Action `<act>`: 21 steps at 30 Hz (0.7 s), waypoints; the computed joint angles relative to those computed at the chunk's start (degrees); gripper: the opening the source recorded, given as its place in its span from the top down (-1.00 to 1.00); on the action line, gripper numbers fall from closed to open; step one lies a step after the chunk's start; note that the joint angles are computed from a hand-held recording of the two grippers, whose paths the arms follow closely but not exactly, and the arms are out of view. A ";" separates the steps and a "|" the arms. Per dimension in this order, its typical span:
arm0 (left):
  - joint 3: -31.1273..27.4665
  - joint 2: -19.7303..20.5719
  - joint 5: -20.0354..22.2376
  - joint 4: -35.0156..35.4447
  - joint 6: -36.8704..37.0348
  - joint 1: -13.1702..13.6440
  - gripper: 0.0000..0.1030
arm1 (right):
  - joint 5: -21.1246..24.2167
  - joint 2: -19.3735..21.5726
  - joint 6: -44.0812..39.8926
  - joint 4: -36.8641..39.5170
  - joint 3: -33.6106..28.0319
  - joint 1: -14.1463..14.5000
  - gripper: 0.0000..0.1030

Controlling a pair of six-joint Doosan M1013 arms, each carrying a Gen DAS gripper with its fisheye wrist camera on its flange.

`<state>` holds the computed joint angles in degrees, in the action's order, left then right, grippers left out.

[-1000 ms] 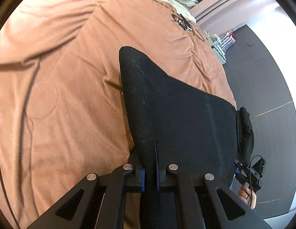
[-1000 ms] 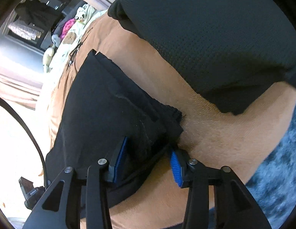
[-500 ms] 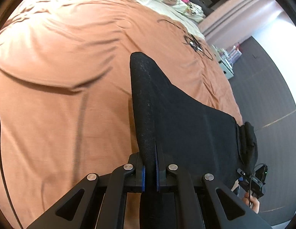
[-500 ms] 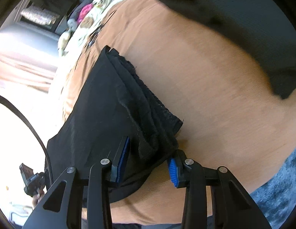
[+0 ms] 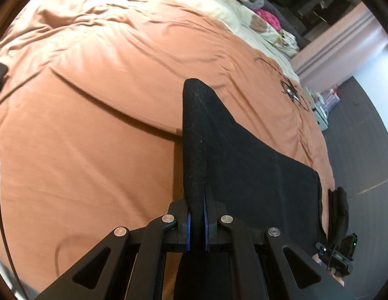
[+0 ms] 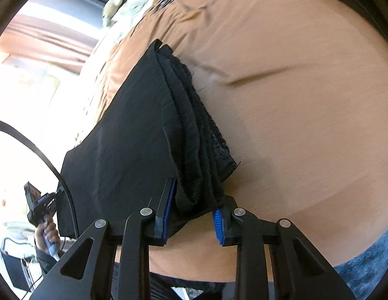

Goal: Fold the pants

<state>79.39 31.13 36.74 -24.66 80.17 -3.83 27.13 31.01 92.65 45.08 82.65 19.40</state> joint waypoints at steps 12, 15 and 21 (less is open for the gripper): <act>0.25 1.03 1.91 -0.59 -1.55 3.08 0.84 | 5.40 3.21 -0.58 -3.47 -5.61 0.14 0.54; 0.36 1.57 3.26 -0.27 -2.49 3.09 0.75 | 5.47 2.97 -1.30 -2.95 -5.25 -0.56 0.52; 3.13 0.72 3.30 -0.89 -2.94 3.42 0.58 | 4.49 1.46 0.06 -9.51 -4.52 -1.42 0.03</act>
